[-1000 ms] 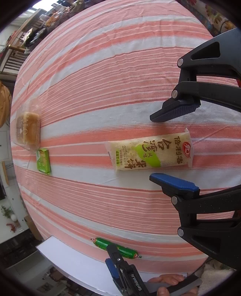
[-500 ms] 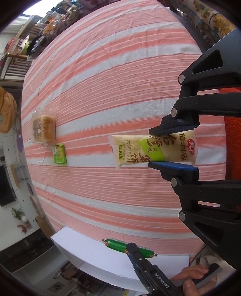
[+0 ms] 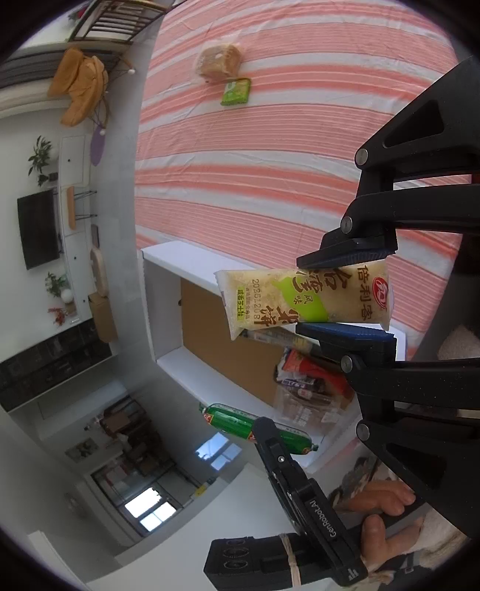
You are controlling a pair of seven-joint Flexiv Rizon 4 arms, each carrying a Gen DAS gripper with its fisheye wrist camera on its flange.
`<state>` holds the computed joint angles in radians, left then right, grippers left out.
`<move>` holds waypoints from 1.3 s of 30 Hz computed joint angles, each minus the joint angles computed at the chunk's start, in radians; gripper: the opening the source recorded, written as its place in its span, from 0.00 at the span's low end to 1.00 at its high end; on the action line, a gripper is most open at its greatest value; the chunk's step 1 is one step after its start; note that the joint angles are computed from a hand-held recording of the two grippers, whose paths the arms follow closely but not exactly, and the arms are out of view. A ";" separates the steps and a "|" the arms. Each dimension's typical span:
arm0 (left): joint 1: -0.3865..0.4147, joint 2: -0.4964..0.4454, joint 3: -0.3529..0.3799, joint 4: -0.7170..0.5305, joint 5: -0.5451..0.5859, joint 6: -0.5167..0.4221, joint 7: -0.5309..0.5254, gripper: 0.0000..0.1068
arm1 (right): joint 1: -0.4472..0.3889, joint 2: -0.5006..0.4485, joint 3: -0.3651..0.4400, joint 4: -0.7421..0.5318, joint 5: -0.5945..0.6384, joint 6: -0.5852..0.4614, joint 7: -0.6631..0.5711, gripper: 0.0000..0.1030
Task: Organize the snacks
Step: 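Carry the cracker pack with the right gripper while the left gripper carries the sausage to the box, then open both grippers over the box and bring the tools back to the table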
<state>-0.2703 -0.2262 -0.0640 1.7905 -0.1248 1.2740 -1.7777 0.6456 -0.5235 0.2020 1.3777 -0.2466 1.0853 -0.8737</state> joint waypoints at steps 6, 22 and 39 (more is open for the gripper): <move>-0.018 -0.026 0.139 0.006 0.252 -0.058 -0.225 0.26 | 0.052 -0.200 0.039 -0.281 0.031 -0.074 -0.127 0.30; -0.022 -0.105 -0.046 -0.090 0.214 0.176 -0.160 0.95 | 0.252 0.110 -0.510 0.217 -0.500 0.288 0.427 0.74; -0.352 -0.684 0.071 -0.755 0.156 -0.220 -0.011 0.94 | 0.091 0.238 -0.540 0.753 -0.799 -0.007 0.997 0.74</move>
<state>-0.6226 -0.9104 0.0070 1.0356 0.0309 1.0537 -1.7889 0.7367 -0.2860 -0.3376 2.1309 -1.0453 1.0786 0.1232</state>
